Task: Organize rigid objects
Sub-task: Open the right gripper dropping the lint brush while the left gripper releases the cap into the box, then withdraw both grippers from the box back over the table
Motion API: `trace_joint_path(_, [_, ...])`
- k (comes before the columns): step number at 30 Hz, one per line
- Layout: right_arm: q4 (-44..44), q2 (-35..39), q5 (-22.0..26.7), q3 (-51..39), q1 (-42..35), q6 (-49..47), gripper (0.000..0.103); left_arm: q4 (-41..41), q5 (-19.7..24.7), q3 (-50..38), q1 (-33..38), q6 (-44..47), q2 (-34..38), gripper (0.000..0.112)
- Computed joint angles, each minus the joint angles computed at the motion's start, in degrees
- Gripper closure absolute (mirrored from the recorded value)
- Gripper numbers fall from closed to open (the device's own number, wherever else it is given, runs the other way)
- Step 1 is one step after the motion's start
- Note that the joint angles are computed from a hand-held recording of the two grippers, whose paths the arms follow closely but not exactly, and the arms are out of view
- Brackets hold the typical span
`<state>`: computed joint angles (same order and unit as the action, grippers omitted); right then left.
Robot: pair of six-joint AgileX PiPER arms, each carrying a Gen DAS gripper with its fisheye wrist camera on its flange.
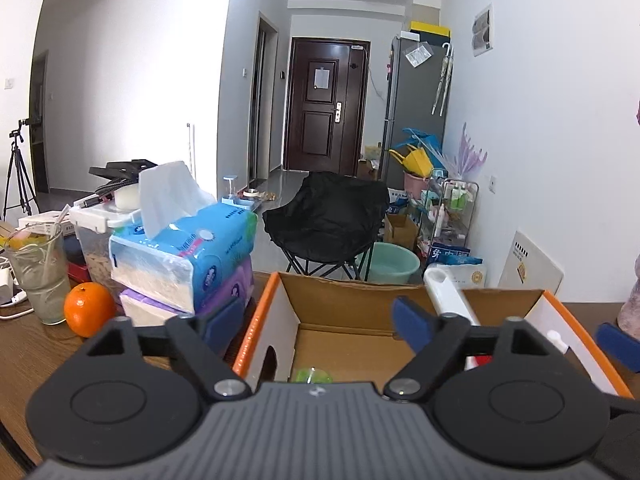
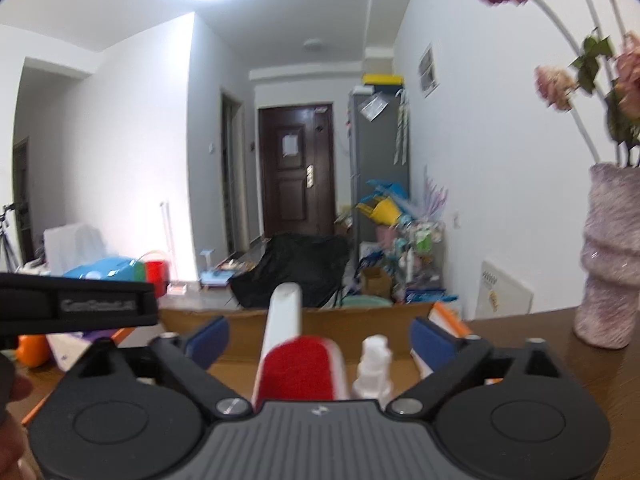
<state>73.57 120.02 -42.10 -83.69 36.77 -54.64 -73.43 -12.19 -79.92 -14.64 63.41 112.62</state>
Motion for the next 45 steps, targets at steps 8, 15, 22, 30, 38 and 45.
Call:
trace_joint_path(8, [2.07,-0.21,0.04,-0.41,-0.21,-1.5,0.0,0.87,-2.91,1.06,-0.45,-0.83,-0.83,0.009])
trace_joint_path(15, [1.44,-0.8,-0.46,0.78,0.02,-0.92,0.0,-2.03,-3.24,1.5,-0.26,1.59,-1.25,0.009])
trace_joint_path(22, [-0.02,-3.15,-1.22,4.75,0.31,1.66,0.0,0.73,-3.82,4.0,-0.41,-1.16,-3.01,0.009])
trace_joint_path(30, [0.24,-6.36,-4.91,10.2,2.63,3.81,0.0,9.44,-7.23,10.56,-1.12,-10.21,-7.15,0.009])
trace_joint_path(38, [2.3,-9.51,-9.58,15.71,5.52,4.78,0.0,13.43,-10.22,18.48,-1.42,-14.43,-12.47,0.009])
trace_joint_path(45, [4.04,-13.15,-13.55,21.22,8.29,6.1,0.0,15.93,-11.67,24.79,-0.97,-17.47,-16.9,0.009])
